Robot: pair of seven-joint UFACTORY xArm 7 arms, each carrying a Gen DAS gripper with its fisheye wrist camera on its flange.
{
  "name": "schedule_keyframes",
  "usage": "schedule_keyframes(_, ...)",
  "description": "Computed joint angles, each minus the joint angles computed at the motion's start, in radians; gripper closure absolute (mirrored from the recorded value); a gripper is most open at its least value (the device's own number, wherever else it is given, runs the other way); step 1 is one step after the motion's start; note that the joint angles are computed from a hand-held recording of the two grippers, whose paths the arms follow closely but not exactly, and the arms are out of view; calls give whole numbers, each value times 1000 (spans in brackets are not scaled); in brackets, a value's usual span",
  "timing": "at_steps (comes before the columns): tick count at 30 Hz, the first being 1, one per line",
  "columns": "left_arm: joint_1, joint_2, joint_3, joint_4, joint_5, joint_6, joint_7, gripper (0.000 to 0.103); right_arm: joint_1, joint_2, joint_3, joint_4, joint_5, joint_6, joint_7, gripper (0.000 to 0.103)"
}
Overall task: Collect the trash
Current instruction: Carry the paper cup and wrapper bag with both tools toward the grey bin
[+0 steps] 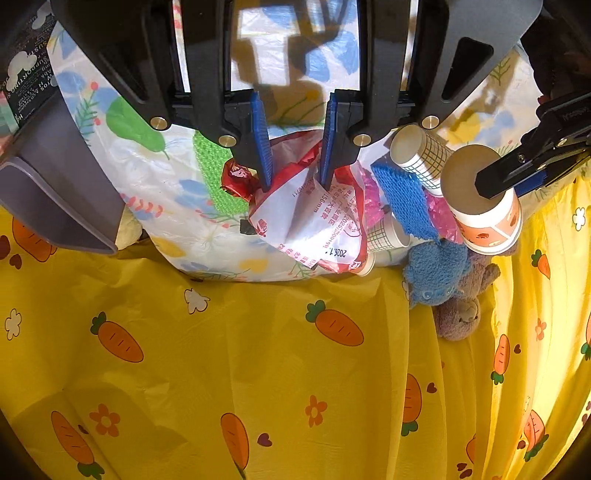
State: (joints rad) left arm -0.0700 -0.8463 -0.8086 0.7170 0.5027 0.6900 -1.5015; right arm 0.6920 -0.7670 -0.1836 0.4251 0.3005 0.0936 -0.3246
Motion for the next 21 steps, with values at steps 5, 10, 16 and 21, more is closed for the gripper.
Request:
schedule_keyframes(5, 54, 64, -40, 54, 33, -49, 0, 16, -33, -47, -20, -16, -7, 7, -8, 77)
schedule_keyframes(10, 122, 133, -88, 121, 73, -87, 2, 16, -69, -75, -43, -20, -13, 15, -24, 77)
schedule_keyframes(16, 219, 218, -159, 212, 126, -131, 4, 16, -123, -93, -67, -14, -20, 13, -41, 77)
schedule_keyframes(21, 343, 295, -255, 319, 174, -163, 19, 16, -169, -81, -94, 7, -25, -3, -56, 77)
